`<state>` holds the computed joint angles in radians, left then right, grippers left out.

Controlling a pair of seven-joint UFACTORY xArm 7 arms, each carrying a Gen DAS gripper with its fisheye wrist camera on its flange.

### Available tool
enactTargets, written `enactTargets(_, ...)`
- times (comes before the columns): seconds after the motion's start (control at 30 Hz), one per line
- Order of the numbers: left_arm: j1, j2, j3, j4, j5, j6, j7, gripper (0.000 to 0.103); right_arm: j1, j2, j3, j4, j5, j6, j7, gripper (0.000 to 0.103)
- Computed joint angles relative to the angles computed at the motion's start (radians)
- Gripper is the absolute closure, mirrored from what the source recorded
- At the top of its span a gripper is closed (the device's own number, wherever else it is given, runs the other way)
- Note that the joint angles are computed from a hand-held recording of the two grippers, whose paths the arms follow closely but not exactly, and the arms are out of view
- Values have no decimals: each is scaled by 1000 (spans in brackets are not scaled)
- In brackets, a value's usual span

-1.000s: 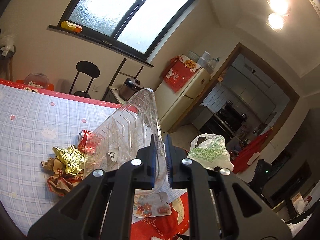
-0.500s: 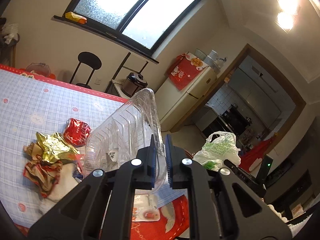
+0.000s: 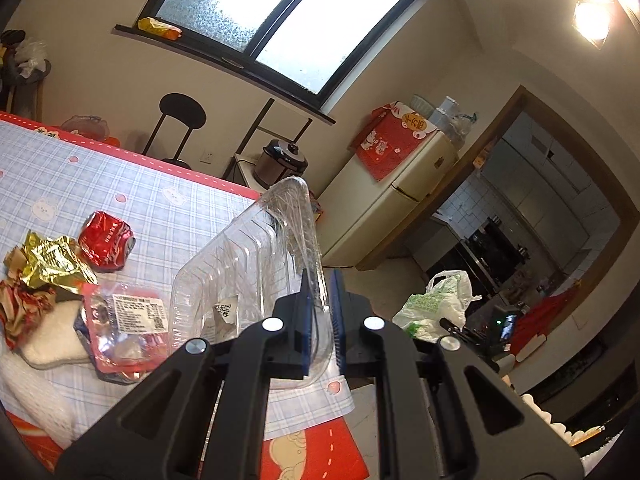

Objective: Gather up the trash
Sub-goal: 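Carry the bag with the right gripper to the brown bin and release it, then drop the clear container from the left gripper into the brown bin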

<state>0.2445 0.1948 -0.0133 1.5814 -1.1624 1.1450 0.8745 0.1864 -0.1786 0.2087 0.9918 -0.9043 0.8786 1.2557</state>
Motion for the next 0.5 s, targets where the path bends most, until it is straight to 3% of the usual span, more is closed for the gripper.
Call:
enactTargets(0.1,-34,-47,-8,-65,14,-63,-17,91,-22,46,-37,-3,16,-21,-69,91)
enactTargets(0.17,-55,-70,-5,-93,28,-88,-31,91,-33,82,-65,-2,55,-55,-109,81)
enactTargets(0.23,-73,-84,0,-111,45,-105,-47,91,-41,100,-84,-9,79,-96,-112,42)
enactTargets(0.5,-130,-102,2,-127,68,-138,-58,90,-99,-6,-89,-110,8,-277,90,5)
